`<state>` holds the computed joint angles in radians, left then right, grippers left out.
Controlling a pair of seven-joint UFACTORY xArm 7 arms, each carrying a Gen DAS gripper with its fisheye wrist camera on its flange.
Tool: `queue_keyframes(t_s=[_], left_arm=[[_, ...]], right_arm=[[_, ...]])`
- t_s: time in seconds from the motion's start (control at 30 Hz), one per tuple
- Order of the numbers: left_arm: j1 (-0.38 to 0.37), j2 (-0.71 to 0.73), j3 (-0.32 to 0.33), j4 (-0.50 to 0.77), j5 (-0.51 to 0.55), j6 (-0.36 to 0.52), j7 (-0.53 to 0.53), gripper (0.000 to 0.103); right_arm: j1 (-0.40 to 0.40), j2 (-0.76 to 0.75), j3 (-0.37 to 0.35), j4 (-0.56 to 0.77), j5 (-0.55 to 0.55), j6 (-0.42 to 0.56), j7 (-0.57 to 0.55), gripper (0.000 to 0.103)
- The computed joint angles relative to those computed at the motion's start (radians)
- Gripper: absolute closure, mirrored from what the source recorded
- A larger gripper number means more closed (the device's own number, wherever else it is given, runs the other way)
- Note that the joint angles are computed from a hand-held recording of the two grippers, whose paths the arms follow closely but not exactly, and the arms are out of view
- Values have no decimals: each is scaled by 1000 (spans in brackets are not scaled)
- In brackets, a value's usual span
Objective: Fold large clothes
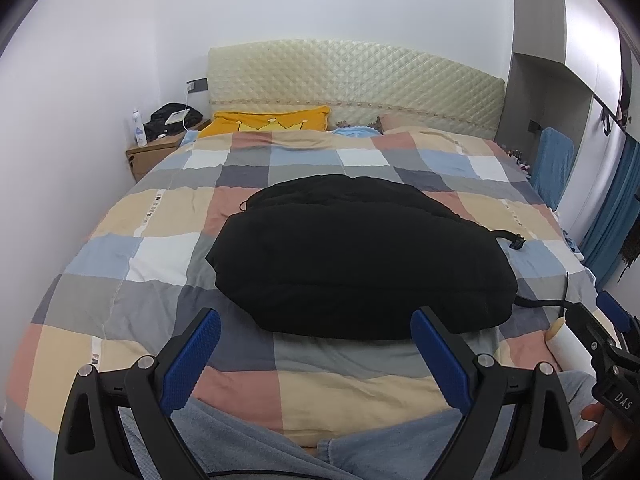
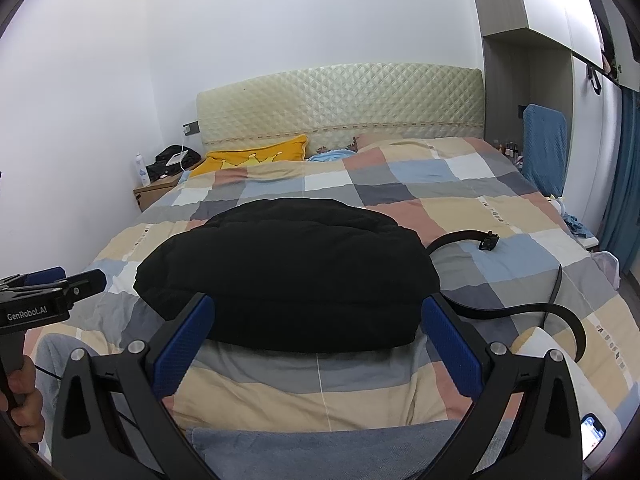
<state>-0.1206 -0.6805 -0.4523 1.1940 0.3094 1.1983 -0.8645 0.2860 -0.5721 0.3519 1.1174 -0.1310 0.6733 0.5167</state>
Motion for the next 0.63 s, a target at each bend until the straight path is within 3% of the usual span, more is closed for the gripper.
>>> queue_keyframes(t_s=[0.63], left_arm=[[-4, -10, 2, -7, -4, -3, 11, 6]], right_arm=[[-5, -8, 0, -3, -3, 2, -1, 0]])
